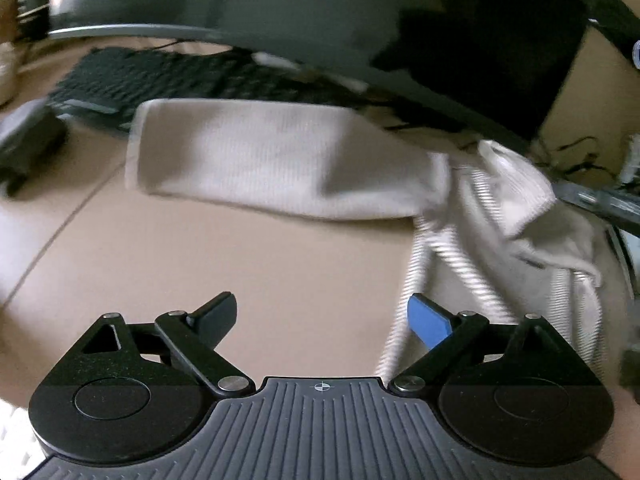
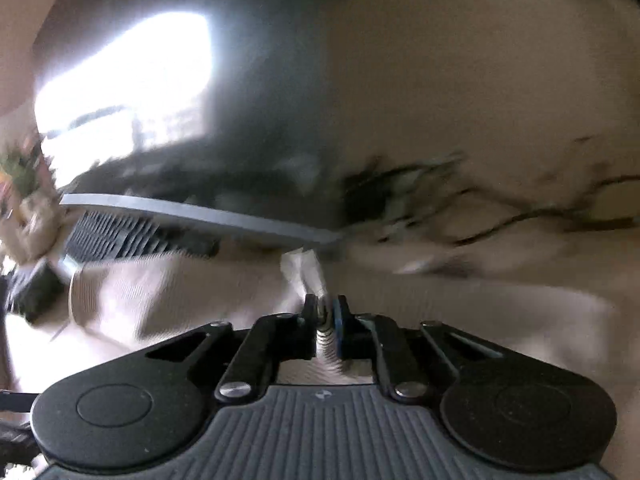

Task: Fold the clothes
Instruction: 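Lift the striped shirt with both grippers and shake it open, then lower the shirt flat onto the desk and open both grippers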

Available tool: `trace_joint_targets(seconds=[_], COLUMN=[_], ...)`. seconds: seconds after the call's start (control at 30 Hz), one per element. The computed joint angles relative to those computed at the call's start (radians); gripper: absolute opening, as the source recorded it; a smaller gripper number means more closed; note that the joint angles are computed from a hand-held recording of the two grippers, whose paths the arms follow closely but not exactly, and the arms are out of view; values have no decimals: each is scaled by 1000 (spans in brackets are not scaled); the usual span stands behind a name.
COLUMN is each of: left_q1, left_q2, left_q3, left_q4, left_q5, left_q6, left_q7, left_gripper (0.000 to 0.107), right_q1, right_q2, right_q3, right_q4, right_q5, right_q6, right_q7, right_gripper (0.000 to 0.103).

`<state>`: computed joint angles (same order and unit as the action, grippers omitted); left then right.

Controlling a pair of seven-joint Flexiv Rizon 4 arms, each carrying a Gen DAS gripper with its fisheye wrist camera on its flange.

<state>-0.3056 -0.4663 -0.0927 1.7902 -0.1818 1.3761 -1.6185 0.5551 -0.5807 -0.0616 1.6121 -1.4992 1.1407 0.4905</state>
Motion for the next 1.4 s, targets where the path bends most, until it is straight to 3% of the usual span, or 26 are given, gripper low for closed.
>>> trace_joint_targets(seconds=[0.1, 0.2, 0.27, 0.3, 0.37, 0.4, 0.5, 0.6, 0.63, 0.7, 0.73, 0.9, 1.03, 1.07, 1.13, 1.17, 1.23, 1.4], left_q1=[60, 96, 101, 106, 115, 113, 78, 46, 64, 70, 72, 82, 90, 92, 76, 65, 48, 42], left_q2=[-40, -68, -83, -85, -85, -84, -83, -82, -79, -77, -76, -71, -63, -62, -65, -67, -69, -64], left_q3=[-119, -220, -261, -281, -315, -318, -280, -227, -257, -265, -270, -281, -285, -287, -269, -255, -234, -214], left_q4=[-16, -24, -33, -32, -21, -17, -16, -9, 19, 24, 27, 45, 55, 54, 45, 38, 28, 25], left_q5=[-59, -117, -146, -160, -186, -194, -203, -205, -244, -260, -267, -288, -320, -328, -327, -320, -304, -290], left_q6=[44, 63, 59, 55, 50, 37, -18, -70, -30, -35, -37, -25, -32, -33, -40, -46, -55, -68], left_q7=[99, 189, 236, 260, 308, 327, 346, 303, 343, 363, 373, 426, 439, 441, 430, 421, 408, 404], left_gripper=[96, 97, 97, 97, 98, 98, 98, 98, 99, 99, 100, 103, 103, 103, 103, 103, 103, 103], right_q1=[11, 55, 52, 41, 9, -11, -54, -64, -61, -53, -46, -6, 17, 26, 34, 33, 38, 154], right_q2=[195, 354, 413, 418, 400, 373, 272, 133, 92, 12, -34, -232, -344, -357, -366, -367, -355, -208], right_q3=[28, 98, 141, 156, 176, 181, 180, 153, 142, 117, 103, 76, 69, 56, 38, 34, 3, -251], right_q4=[199, 330, 367, 371, 363, 350, 299, 194, 154, 63, 6, -242, -393, -411, -421, -420, -399, -191], right_q5=[-6, 52, 74, 71, 52, 35, 41, 98, 116, 141, 151, 267, 368, 380, 411, 431, 443, 304], right_q6=[-207, -545, -643, -639, -581, -531, -344, -162, -118, -38, -4, 73, 58, 53, 59, 68, 125, 245], right_q7=[93, 91, 75, 67, 46, 34, 11, -95, -140, -227, -274, -533, -739, -765, -797, -807, -790, -494], right_gripper=[0, 0, 1, 4, 6, 13, 19, 22, 26, 56, 58, 58, 57, 54, 37, 22, 11, 10])
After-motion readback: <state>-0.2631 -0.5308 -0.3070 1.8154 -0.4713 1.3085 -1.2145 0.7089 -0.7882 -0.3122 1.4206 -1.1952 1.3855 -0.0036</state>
